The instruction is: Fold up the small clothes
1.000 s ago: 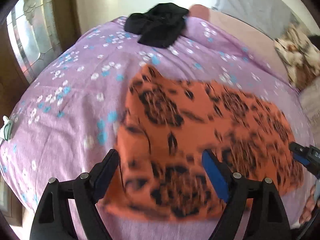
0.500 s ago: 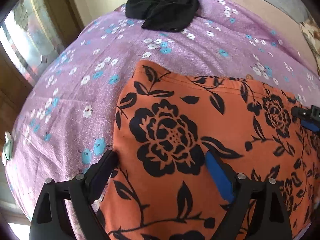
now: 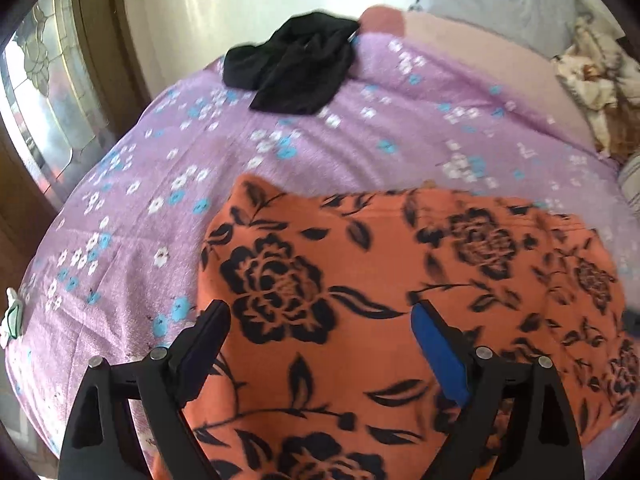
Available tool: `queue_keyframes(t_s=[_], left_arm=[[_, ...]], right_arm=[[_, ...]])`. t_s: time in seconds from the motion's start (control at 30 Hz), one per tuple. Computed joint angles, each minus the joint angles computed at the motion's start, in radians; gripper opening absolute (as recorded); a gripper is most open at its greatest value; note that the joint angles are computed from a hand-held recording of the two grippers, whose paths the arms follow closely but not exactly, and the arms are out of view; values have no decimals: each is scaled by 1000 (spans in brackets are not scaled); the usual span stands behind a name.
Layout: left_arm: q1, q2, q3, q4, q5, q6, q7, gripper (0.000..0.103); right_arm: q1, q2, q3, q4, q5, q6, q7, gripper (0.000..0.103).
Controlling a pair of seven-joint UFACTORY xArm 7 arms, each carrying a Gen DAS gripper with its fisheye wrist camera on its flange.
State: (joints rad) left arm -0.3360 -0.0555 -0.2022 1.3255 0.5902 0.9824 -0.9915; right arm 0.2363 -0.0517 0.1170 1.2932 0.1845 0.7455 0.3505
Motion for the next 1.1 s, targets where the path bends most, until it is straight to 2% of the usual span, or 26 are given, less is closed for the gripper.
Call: queue_keyframes(t_s=[0.17, 0.3, 0.4, 0.5, 0.63, 0.77, 1.1], left_arm=[[-18, -14, -21, -3, 66, -23, -17, 92], [-19, -21, -24, -8, 84, -46, -14, 92], [-18, -20, -25, -3, 86, -46, -21, 92], [-11, -18, -17, -5, 67, -67, -19, 92], [-8, -9, -17, -2, 79, -71, -27, 92], [-10, -2, -13, 3, 69, -76, -23, 92], [-13, -18, -17, -11, 72, -78, -35, 92]], right_arm=[[-4, -114, -16, -168, 53, 8, -2, 59], [0, -155, -18, -211, 77, -47, -7, 59], [8, -176, -18, -248, 102, -140, -15, 59], [3, -172, -16, -254, 78, -163, 8, 59], [5, -105, -32, -202, 103, -77, -17, 59], [2, -97, -24, -193, 105, -92, -20, 60], [25, -174, -56, -266, 282, -204, -105, 60]])
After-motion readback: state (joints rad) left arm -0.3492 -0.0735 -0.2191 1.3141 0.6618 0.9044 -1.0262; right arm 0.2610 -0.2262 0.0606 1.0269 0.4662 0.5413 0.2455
